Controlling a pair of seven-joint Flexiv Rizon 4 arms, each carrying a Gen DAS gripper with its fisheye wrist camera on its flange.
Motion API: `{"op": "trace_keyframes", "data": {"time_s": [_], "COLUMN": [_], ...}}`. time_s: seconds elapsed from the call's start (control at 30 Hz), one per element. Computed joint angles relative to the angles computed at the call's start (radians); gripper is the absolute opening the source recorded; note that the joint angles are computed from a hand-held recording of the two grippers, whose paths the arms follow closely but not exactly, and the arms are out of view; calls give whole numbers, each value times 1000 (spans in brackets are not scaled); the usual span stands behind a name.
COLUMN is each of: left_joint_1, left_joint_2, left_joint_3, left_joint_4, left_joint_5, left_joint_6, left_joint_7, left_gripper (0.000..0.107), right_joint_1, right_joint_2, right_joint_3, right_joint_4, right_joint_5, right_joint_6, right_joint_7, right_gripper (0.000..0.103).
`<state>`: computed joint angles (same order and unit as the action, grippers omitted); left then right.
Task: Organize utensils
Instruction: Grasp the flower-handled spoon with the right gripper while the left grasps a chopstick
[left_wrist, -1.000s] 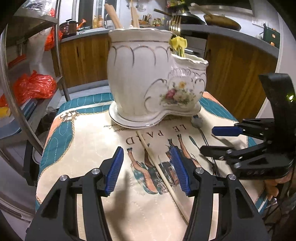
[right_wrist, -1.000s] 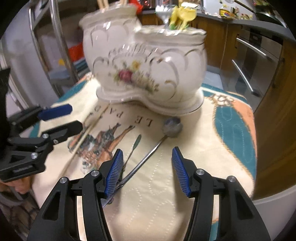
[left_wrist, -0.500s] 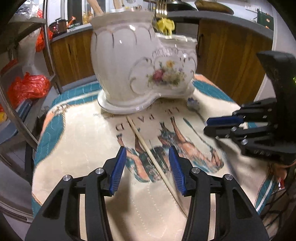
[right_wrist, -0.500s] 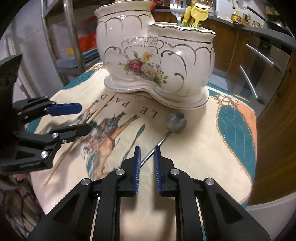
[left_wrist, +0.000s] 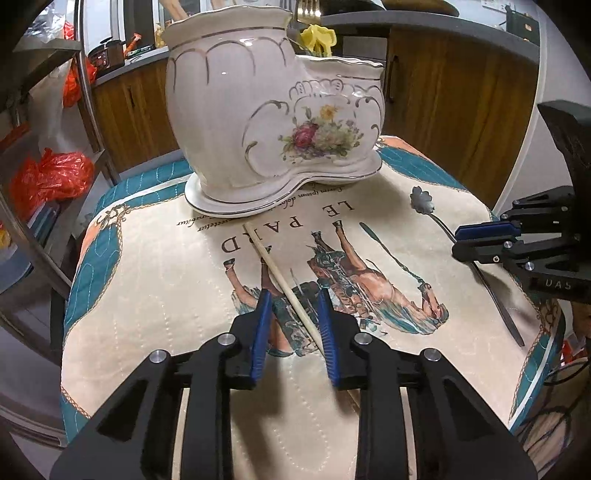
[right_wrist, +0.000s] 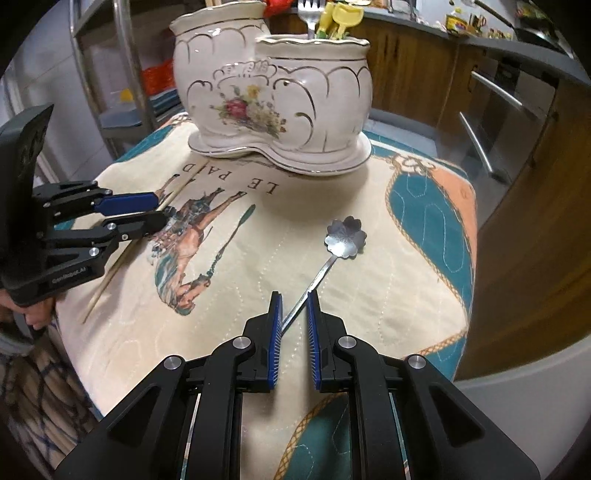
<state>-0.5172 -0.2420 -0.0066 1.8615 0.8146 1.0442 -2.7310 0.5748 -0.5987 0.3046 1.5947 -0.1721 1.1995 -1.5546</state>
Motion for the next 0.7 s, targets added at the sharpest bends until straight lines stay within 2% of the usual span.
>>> {"op": "trace_keyframes", "data": {"time_s": [0.17,0.33,0.4,0.57,0.7], "left_joint_1": [13,26,30,47,74], "left_joint_2": [-1,3,11,31,39], "left_joint_3": [-1,3,5,-13,-43], "left_joint_4": [10,38,54,76,74], "left_joint_5": [-16,-50,-73,-177,-308], "left_joint_6": [37,106,121,84,6], "left_joint_7": [26,58,76,166,306], "left_gripper": [18,14,14,14,16], "right_joint_1": [8,-32,-24,8,47], "right_joint_2": [-9,-15,-8,-2,-13], "right_joint_3": [1,64,51,2,-31], "right_joint_4": [-50,-113,-124,-157,-209], "right_joint_5": [-7,50,60,76,40], "right_joint_6": [-94,-236,-280,-365,-470], "right_joint_7": [-15,-177,-210,-167,-128], "right_gripper": [14,5,4,6,8]}}
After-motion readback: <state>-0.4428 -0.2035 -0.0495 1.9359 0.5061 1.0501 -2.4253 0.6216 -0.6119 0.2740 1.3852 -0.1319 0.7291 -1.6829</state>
